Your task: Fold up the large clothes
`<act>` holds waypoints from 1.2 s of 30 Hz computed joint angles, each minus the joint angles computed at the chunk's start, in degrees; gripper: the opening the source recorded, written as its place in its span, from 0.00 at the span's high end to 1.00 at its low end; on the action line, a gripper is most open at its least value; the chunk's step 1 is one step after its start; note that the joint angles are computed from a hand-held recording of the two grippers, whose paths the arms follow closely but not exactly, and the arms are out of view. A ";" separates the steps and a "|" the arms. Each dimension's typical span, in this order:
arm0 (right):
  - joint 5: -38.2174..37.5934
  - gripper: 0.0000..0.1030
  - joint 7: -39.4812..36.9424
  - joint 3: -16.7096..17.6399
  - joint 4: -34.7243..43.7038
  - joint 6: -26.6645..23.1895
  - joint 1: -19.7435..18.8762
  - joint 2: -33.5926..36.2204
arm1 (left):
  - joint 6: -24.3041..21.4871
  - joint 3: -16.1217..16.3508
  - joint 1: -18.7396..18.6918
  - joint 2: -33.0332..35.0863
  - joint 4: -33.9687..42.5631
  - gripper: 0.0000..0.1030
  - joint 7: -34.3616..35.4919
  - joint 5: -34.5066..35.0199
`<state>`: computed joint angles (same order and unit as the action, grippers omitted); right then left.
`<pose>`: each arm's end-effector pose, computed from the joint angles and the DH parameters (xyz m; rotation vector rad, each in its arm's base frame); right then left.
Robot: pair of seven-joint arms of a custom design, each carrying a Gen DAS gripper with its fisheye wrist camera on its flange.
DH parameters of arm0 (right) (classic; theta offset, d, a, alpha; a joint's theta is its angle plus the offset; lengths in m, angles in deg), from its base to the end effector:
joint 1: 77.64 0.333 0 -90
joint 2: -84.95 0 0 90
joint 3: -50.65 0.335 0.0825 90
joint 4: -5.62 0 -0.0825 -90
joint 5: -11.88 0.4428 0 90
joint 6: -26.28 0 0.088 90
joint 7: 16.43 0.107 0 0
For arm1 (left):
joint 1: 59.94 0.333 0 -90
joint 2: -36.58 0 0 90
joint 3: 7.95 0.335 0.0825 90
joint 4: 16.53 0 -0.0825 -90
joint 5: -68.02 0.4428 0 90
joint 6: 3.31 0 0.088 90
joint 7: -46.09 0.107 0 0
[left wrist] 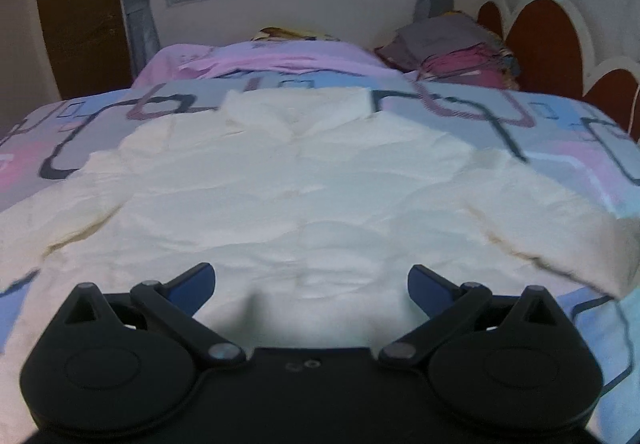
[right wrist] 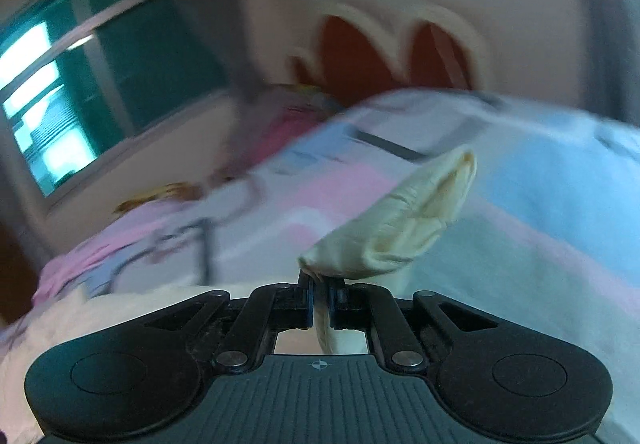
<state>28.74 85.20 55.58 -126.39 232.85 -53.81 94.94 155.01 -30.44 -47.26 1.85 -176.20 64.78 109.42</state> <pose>0.5505 0.2586 0.3805 -1.4181 1.5013 -0.4928 0.4095 -0.0870 0.3968 -2.0507 1.2716 -0.4815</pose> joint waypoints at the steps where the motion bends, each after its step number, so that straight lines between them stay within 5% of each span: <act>1: -1.36 0.94 -1.24 0.48 1.40 -0.31 0.65 0.44 | 0.38 1.02 0.03 -0.77 -0.86 0.01 0.75 0.06; 9: -15.84 0.94 -2.31 7.56 16.41 -9.80 3.29 9.40 | 9.47 9.14 4.07 -5.53 -7.87 0.05 10.32 -3.36; 15: -18.34 0.94 -4.37 7.18 26.16 -17.35 11.09 17.73 | 15.43 16.19 6.18 -5.81 -10.85 0.08 18.64 -7.51; 24: -19.45 0.94 -5.93 8.83 37.20 -23.86 16.72 27.34 | 18.34 30.86 2.35 -4.38 -12.64 0.10 33.04 -15.15; 26: -19.19 0.93 -5.26 7.31 37.59 -23.54 18.75 27.75 | 18.80 33.91 0.13 -3.22 -12.17 0.12 36.11 -17.00; 28: -19.42 0.90 -3.28 0.32 36.85 -23.30 25.19 26.65 | 19.65 37.09 -2.47 -2.16 -11.76 0.13 38.92 -19.07; 31: -19.66 0.35 -1.46 -3.20 32.60 -17.96 27.82 23.85 | 21.96 41.44 -6.87 0.15 -10.92 0.13 42.40 -22.25; 34: -17.40 0.32 -1.72 -4.31 27.78 -15.37 27.85 20.29 | 24.86 50.25 -16.61 3.14 -9.19 0.16 46.95 -25.96; 36: -15.47 0.46 -2.20 -5.11 23.79 -14.52 27.45 17.38 | 26.25 56.07 -23.65 5.22 -7.56 0.17 49.35 -28.30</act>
